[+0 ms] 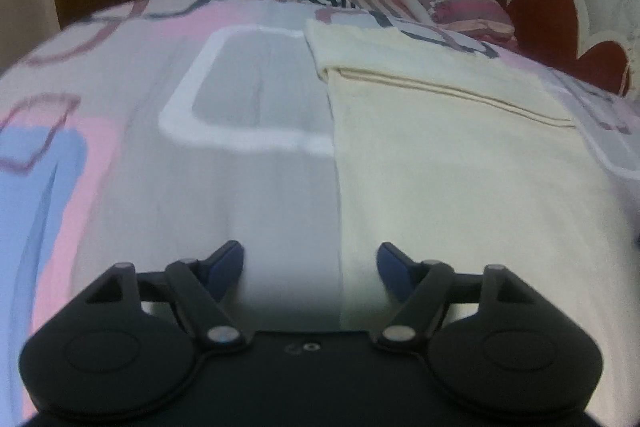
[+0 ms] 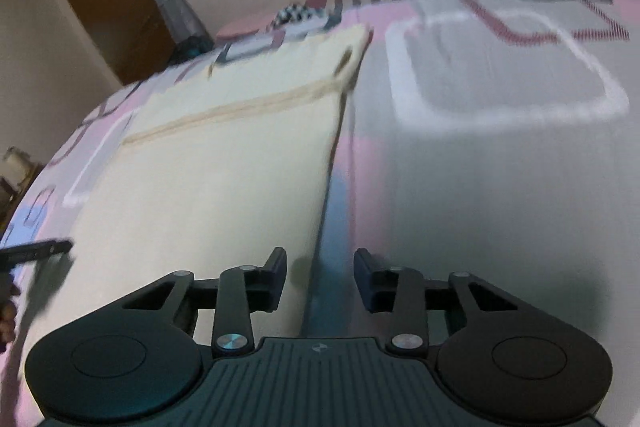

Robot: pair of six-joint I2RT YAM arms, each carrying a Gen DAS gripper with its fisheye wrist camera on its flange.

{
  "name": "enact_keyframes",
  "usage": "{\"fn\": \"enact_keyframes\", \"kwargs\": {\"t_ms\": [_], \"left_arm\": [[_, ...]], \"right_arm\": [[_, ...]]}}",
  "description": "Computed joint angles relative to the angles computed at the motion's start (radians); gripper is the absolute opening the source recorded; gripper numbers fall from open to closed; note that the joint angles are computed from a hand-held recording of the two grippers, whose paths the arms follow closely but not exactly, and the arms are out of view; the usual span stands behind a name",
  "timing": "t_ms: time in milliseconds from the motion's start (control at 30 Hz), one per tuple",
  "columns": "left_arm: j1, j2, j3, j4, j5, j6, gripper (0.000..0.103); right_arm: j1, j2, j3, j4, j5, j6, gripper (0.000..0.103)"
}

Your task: Fold small clothes

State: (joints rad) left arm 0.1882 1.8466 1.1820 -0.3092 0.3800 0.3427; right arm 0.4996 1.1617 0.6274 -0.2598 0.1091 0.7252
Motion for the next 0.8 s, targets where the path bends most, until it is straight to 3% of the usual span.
{"fn": "enact_keyframes", "kwargs": {"t_ms": [200, 300, 500, 633, 800], "left_arm": [[0.148, -0.134, -0.12, -0.19, 0.19, 0.134, 0.07], [0.21, -0.18, -0.158, -0.269, 0.237, 0.202, 0.068], [0.305, -0.221, -0.201, -0.412, 0.323, 0.274, 0.058], [0.34, -0.173, -0.182, -0.481, 0.393, 0.279, 0.054], [0.339, -0.07, -0.128, -0.517, 0.498, 0.234, 0.051]], "right_arm": [[0.253, -0.215, -0.088, -0.162, 0.102, 0.258, 0.038], [0.393, -0.306, -0.124, -0.212, 0.171, 0.415, 0.038], [0.541, -0.38, -0.14, -0.252, 0.248, 0.587, 0.038], [0.566, -0.424, -0.173, -0.221, 0.25, 0.634, 0.038], [0.51, -0.475, -0.266, -0.066, 0.167, 0.664, 0.038]]}}
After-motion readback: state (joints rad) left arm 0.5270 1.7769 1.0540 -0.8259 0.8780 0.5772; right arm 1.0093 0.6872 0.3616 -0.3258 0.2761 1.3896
